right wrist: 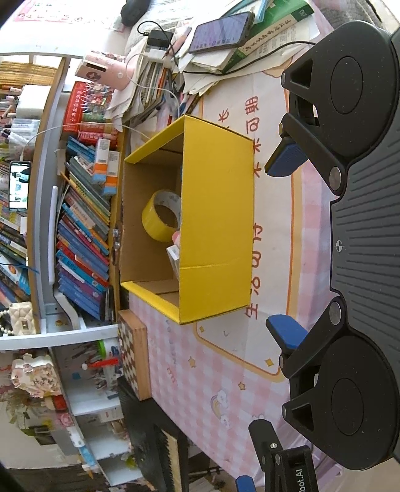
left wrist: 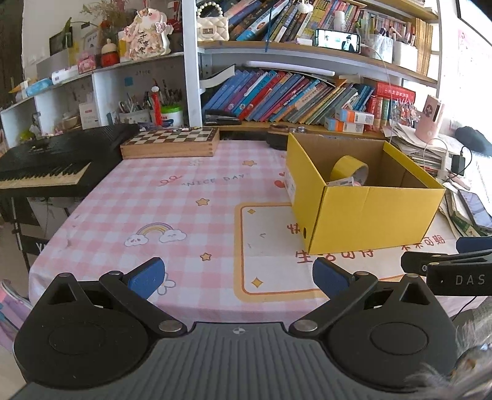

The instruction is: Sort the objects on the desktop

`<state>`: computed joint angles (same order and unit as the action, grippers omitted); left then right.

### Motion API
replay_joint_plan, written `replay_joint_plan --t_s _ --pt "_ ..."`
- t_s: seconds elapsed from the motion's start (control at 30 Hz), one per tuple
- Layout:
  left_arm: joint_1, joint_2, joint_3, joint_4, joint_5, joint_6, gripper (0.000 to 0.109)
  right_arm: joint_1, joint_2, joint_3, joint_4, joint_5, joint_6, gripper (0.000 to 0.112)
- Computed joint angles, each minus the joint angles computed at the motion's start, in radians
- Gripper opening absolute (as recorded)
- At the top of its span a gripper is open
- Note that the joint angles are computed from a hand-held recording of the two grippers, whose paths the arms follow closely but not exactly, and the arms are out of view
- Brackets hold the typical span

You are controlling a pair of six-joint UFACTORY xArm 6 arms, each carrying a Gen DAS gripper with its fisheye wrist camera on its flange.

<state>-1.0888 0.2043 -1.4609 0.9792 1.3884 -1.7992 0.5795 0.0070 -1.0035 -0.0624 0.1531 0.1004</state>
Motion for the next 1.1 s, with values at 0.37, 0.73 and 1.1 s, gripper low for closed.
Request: replay_joint_plan --t_s 0.37,0.73,1.1 --pt "-0.006 0.025 -0.033 -0.012 0.018 0.01 0.103 -0.002 0.001 -0.004 0.062 0.017 -0.063 0.098" --pt "-0.008 0.032 -0.046 -0.022 0.031 0.015 0.103 0.005 0.007 -0.01 0.154 0.016 -0.15 0.098" --pt "0.004 0.011 -0.02 -0.025 0.004 0.016 0.103 0.007 0.022 -0.028 0.182 0.023 -0.17 0.098"
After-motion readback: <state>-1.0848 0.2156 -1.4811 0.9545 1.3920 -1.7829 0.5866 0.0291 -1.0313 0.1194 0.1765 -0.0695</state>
